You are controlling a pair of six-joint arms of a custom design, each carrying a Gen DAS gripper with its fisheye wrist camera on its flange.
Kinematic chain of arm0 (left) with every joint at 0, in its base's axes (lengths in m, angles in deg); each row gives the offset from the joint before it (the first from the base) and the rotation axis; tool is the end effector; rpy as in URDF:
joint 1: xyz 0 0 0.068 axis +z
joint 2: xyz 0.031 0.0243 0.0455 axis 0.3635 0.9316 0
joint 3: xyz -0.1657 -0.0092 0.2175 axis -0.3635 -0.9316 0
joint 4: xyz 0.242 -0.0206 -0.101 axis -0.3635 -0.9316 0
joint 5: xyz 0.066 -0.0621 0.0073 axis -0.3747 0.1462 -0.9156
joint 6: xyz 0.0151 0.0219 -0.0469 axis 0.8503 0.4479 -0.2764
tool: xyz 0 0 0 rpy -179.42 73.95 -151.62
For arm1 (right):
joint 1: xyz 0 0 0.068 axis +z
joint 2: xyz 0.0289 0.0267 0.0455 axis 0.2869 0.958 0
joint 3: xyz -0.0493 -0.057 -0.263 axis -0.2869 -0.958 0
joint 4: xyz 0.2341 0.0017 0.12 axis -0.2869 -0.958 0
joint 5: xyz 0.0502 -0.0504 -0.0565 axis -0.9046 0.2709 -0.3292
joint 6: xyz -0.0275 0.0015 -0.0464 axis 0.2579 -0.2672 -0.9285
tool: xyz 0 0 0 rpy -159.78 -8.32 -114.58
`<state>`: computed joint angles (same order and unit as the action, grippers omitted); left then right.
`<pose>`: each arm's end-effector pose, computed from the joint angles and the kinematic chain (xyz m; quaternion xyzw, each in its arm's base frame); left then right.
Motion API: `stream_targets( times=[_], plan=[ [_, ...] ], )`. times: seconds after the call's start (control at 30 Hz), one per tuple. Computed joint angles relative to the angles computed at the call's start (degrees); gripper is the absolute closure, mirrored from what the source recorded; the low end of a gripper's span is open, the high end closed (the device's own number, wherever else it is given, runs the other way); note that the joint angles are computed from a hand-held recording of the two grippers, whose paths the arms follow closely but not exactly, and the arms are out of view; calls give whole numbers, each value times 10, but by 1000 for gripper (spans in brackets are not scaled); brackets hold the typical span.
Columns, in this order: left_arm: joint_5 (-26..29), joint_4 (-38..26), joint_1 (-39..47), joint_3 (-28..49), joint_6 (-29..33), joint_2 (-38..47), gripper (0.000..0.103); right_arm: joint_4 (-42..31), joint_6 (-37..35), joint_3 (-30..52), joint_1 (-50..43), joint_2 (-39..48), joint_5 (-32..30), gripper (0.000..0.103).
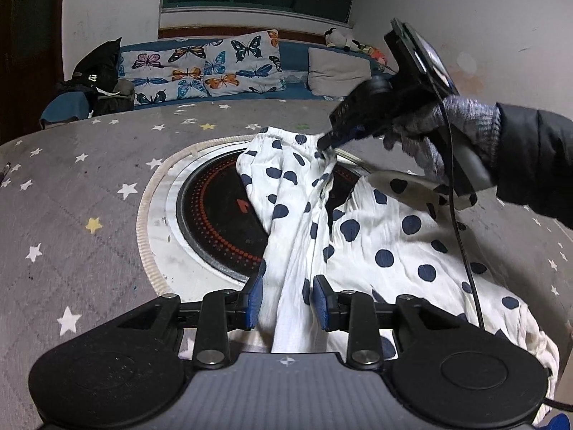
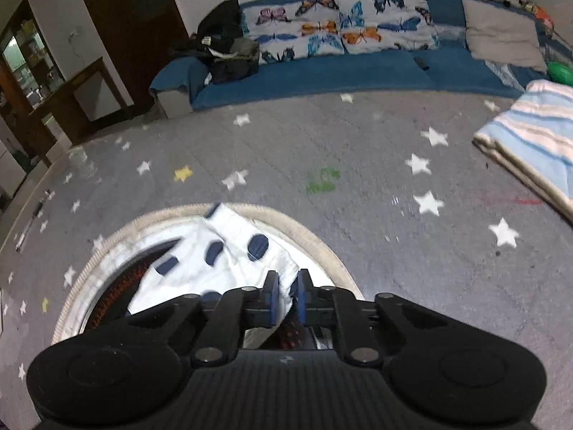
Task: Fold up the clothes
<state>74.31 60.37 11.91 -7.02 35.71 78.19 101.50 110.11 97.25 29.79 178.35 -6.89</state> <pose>0.1855 -0.0475 -0.0138 0.2963 0.8625 -0.1982 0.3591 0.2598 0.0583 0.0904 0.1059 0.9344 0.0820 0.3300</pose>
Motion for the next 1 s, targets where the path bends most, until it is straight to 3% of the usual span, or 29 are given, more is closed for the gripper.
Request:
stream_targets(
  times=[0.2, 0.3, 0.43, 0.57, 0.77, 0.8, 0.93, 1.0],
  plan=[
    [46, 13, 47, -6, 25, 17, 75, -52, 7, 56, 60, -47, 49, 97],
    [77, 15, 79, -11, 45, 25, 89, -82, 3, 110, 96, -40, 71, 97],
    [117, 14, 137, -17, 68, 32, 97, -114, -10, 209, 151, 13, 104, 97],
    [148, -8, 221, -22, 81, 20, 99, -131, -11, 300, 194, 82, 116, 97],
    [178, -114, 364, -11, 140, -19, 100, -140, 10, 411, 236, 180, 89, 94],
    [180, -144, 384, -5, 155, -26, 100, -139, 13, 418, 240, 187, 77, 89],
    [177, -264, 448, 25, 227, -41, 100, -152, -12, 417, 251, 179, 68, 88],
    [170, -295, 459, 37, 247, -42, 99, -164, -25, 397, 247, 156, 68, 88]
  ],
)
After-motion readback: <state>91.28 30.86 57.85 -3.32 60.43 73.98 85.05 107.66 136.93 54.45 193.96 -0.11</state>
